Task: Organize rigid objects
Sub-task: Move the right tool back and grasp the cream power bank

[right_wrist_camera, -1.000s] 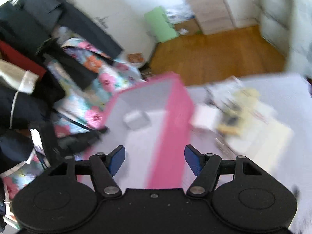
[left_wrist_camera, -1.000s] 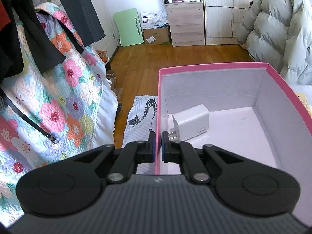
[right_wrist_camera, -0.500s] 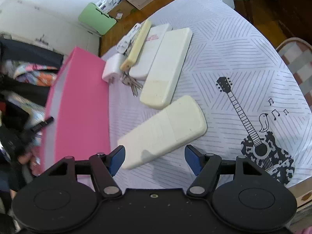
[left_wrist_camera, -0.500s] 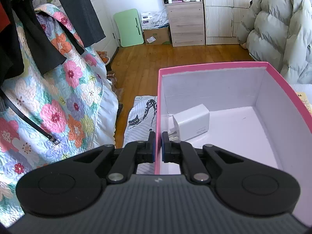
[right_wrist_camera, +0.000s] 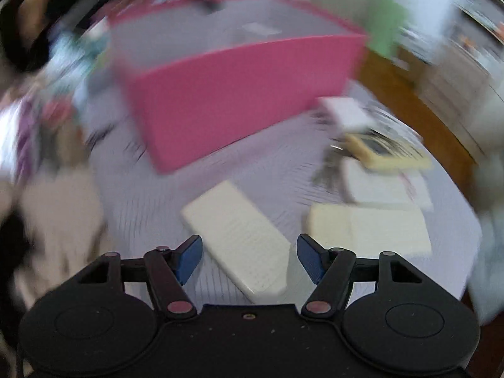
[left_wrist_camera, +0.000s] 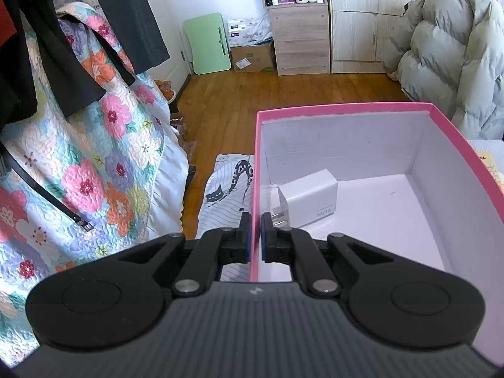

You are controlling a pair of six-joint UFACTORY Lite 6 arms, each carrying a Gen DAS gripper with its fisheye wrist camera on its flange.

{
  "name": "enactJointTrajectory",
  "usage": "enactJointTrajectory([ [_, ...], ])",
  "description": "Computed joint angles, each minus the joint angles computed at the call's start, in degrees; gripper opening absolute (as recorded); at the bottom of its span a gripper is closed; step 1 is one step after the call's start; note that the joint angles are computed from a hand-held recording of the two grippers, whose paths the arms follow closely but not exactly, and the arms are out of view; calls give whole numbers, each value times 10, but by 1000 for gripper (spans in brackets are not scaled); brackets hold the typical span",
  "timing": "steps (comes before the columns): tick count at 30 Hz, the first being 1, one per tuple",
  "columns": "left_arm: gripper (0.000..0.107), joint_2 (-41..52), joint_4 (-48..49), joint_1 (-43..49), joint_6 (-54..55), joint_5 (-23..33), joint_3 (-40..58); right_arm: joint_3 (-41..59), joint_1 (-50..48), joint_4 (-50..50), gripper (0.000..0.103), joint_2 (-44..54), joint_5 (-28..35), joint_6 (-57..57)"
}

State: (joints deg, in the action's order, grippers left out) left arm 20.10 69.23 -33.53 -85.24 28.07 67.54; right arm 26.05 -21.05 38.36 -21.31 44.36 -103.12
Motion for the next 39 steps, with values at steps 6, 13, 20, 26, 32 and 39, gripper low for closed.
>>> enactJointTrajectory([
  [6, 4, -13, -4, 20, -15, -35, -13, 14, 103, -49, 72, 32, -67, 41],
  [13, 4, -11, 0, 19, -15, -30, -13, 14, 127, 10, 63, 48, -93, 185],
  [20, 4, 1, -9, 8, -7, -13, 1, -14, 142, 118, 66, 59, -163, 146],
  [26, 4, -3, -8, 9, -12, -18, -3, 29, 110, 129, 63, 124, -122, 110],
  [32, 4, -6, -29, 20, 5, -34, -4, -32, 122, 159, 59, 22, -151, 127],
  [39, 4, 14, -114, 31, 76, -32, 25, -66, 67, 173, 59, -120, -101, 132],
])
